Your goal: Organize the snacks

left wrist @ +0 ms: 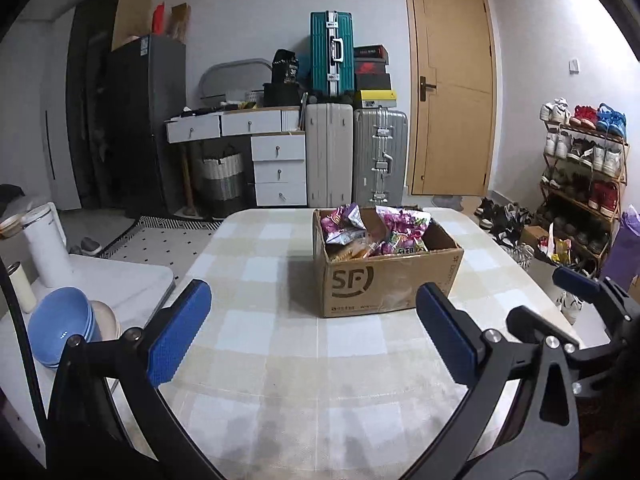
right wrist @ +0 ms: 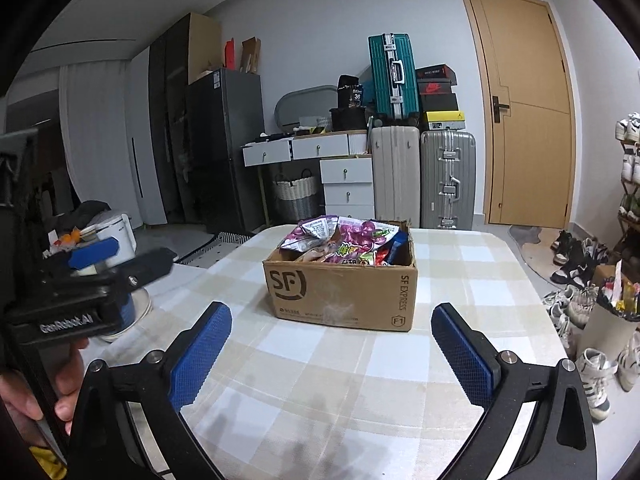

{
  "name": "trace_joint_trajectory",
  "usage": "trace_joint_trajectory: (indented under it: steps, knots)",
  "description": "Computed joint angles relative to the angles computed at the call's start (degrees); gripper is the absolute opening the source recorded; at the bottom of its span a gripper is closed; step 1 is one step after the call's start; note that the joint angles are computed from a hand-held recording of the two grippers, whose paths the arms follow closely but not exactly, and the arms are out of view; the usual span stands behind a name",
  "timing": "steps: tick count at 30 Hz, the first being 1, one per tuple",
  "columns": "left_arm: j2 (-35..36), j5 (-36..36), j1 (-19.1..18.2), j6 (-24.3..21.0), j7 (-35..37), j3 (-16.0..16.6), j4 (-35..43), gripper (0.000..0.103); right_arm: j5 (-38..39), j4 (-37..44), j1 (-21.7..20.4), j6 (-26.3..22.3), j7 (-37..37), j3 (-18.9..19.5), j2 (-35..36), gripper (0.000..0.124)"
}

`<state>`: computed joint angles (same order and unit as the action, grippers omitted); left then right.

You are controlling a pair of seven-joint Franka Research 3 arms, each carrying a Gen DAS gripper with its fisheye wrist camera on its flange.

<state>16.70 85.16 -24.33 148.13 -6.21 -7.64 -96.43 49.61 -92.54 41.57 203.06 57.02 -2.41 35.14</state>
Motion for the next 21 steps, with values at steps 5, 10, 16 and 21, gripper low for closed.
trace_joint_trajectory:
  steps: [5,10,16,21]
  knots:
    - [1.22,2.75,0.05,1.41,-5.01,0.85,1.51,0.102,-0.20,-0.19,-0.53,0.87,0.37,0.64,-0.26,0.102]
    - [2.67,0.52,-0.48,0.57,-1.17,0.95,3.21,0.102,-0.54,-2.21,-2.09,2.19,1.25,2.70,-1.59,0.102]
    - [3.61,-0.25,-1.25,-0.52,-0.35,1.35,3.64,0.102,-5.59,-5.72,-7.15,2.34,9.29,7.43,-3.65,0.102]
    - [4.60,-0.98,-1.83,-0.91,0.28,1.88,4.45,0.102,-5.89,-6.68,-6.79,1.89,11.98,6.27,-4.11,0.102]
